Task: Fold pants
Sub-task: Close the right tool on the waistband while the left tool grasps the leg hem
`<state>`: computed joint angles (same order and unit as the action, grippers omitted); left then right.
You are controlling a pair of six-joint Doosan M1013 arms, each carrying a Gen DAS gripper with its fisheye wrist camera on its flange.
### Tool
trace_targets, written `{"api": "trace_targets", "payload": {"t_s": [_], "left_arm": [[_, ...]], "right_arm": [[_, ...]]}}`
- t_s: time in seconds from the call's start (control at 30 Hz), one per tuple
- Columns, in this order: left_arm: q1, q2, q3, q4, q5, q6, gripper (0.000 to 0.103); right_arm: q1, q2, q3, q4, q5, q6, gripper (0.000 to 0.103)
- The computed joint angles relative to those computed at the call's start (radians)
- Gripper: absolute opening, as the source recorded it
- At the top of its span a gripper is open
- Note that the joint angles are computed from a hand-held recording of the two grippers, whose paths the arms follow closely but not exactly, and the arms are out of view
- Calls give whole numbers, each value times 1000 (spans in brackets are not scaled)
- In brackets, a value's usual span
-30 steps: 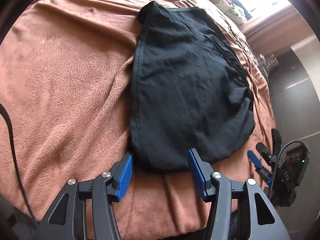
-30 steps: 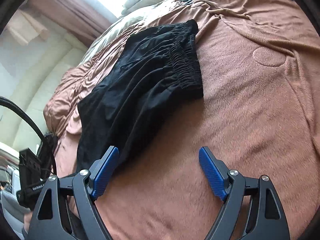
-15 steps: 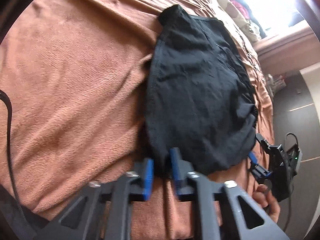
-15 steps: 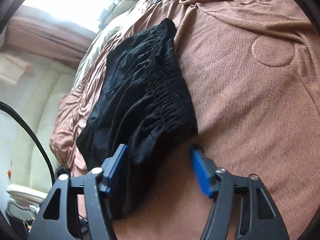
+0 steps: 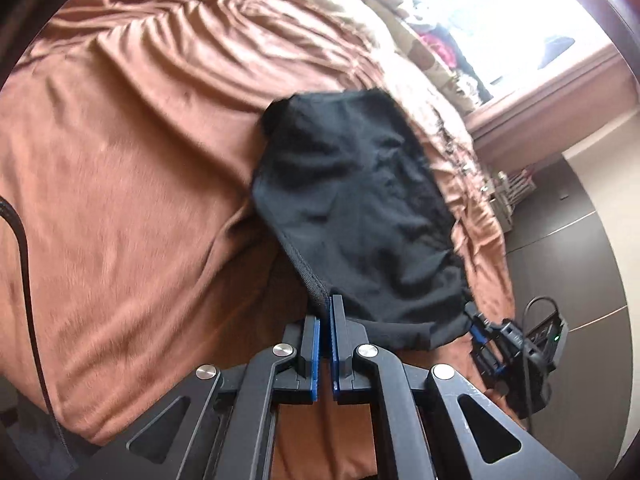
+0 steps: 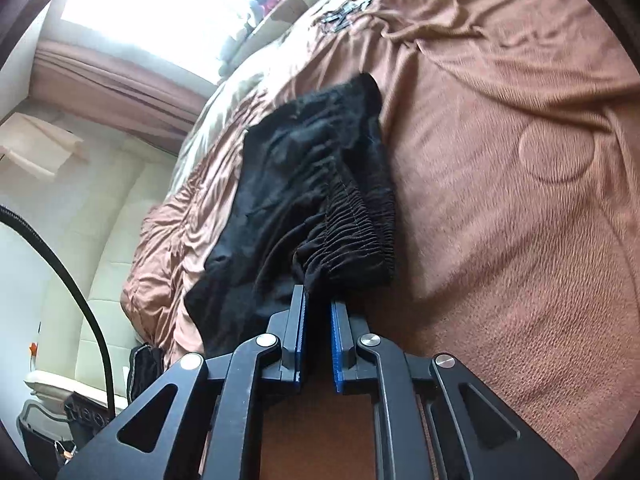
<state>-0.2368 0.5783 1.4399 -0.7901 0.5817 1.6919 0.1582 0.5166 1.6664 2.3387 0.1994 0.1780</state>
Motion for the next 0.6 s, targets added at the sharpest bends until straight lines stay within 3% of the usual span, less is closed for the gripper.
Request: {"api": "trace_targets", "payload": {"t_s": [0.07,0.13,0.4,0.5,0.6], "left_arm": [[1,1,-16,-5,-4,9,4],[3,4,-35,-19,-2,26,4],[4,31,-129,-45,12,52,4],[1,48,-173,-7,20,31,4],[0,64,-214,18,28,12,4]], "right_arm": [[8,-2,-5,71,-22,-79,7],[8,1,-23,15,-37,-52,7],[4,-11,-47,48,-61,-120,7],[1,-6,-68,-61,-64,-14,7],[-4,0,-88,-87,-71,14,7]]}}
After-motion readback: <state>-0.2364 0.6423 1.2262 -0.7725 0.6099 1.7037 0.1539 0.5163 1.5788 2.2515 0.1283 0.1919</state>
